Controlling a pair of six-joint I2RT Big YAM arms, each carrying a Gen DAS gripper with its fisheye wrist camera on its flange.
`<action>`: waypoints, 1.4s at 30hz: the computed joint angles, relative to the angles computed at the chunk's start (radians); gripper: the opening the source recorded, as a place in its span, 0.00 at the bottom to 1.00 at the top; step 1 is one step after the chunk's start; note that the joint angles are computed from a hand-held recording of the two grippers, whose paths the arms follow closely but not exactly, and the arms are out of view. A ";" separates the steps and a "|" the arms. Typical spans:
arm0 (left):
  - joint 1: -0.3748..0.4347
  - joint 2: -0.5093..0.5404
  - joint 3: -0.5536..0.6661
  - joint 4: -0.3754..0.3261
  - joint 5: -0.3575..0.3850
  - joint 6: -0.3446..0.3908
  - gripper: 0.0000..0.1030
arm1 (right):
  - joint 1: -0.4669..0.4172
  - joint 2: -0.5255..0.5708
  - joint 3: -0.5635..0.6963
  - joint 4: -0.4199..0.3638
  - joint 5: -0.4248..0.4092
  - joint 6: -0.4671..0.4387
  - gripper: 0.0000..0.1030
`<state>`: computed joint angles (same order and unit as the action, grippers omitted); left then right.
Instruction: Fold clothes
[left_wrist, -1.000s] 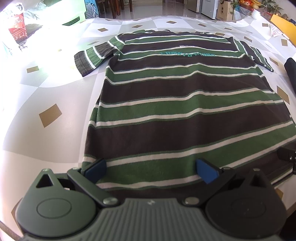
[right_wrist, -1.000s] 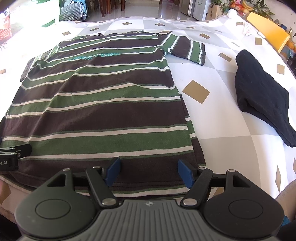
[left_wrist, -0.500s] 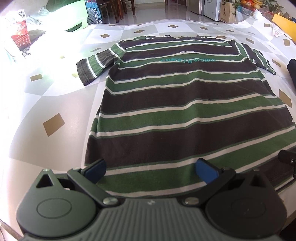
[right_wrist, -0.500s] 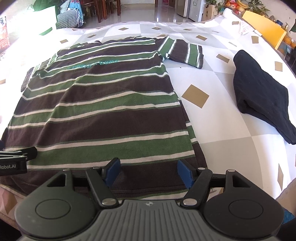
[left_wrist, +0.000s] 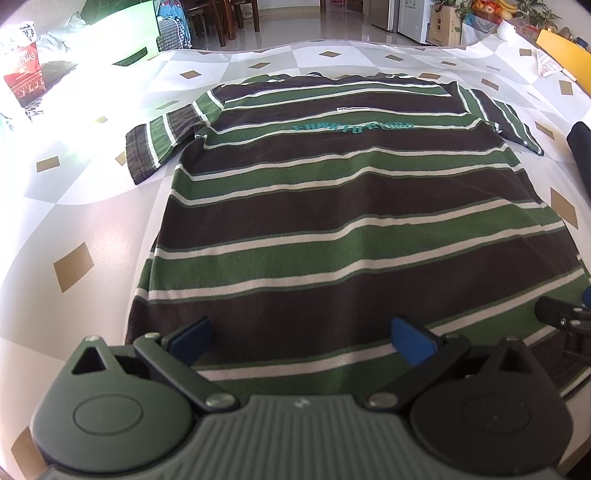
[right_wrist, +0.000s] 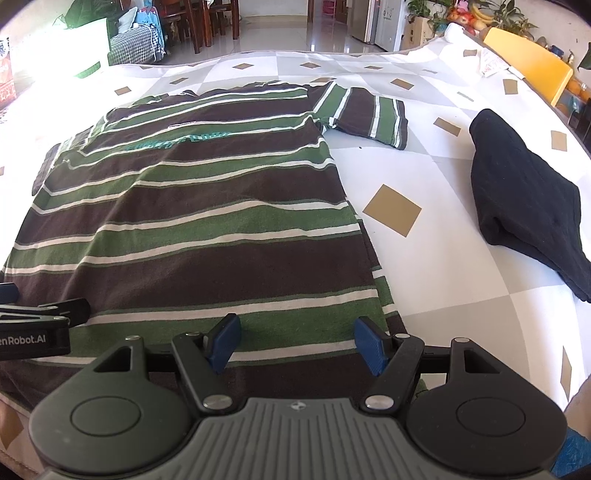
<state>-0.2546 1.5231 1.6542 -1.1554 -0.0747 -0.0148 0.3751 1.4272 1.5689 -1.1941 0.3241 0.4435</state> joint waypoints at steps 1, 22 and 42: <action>0.000 0.000 0.001 -0.002 -0.001 -0.001 1.00 | -0.003 -0.001 0.000 -0.002 0.000 0.002 0.65; 0.067 0.002 0.023 -0.085 0.010 -0.032 1.00 | -0.027 -0.003 0.026 -0.090 -0.016 0.012 0.63; 0.035 0.090 0.103 -0.009 -0.050 -0.110 1.00 | -0.016 0.052 0.037 0.150 -0.083 -0.120 0.63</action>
